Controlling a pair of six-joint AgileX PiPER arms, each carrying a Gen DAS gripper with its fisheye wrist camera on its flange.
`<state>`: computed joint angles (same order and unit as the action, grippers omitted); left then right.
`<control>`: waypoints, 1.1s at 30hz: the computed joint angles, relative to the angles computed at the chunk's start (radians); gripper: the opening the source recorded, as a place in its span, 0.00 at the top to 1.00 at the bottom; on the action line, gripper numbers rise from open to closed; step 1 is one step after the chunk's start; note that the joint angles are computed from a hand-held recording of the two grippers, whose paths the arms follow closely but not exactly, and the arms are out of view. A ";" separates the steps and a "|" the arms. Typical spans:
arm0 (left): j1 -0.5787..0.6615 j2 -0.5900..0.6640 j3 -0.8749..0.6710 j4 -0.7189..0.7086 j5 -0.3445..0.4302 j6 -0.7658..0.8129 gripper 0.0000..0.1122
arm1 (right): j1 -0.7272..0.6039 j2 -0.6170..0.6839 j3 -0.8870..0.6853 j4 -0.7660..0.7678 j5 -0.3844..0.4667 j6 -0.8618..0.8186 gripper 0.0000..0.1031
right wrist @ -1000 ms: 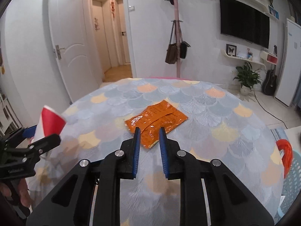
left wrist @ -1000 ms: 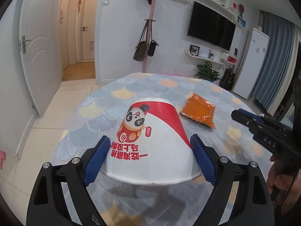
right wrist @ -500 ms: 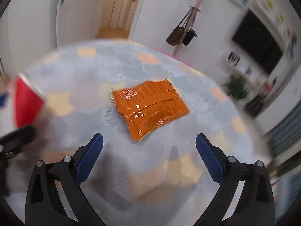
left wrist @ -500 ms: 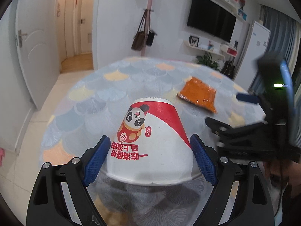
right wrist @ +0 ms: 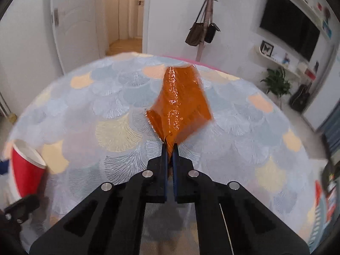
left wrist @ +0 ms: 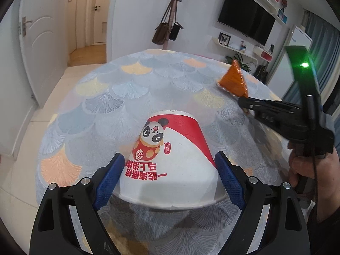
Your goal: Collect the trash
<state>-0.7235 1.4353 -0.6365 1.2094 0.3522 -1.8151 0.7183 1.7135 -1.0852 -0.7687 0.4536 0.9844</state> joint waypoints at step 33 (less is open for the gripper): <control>-0.584 -0.084 -0.150 -0.038 0.634 -0.009 0.25 | 0.246 -0.773 0.626 -0.328 0.169 0.633 0.98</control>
<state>-1.3076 1.3511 -0.7861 1.1713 0.9862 -1.8242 0.9647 0.9405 -0.4589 -1.0972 0.6222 1.6170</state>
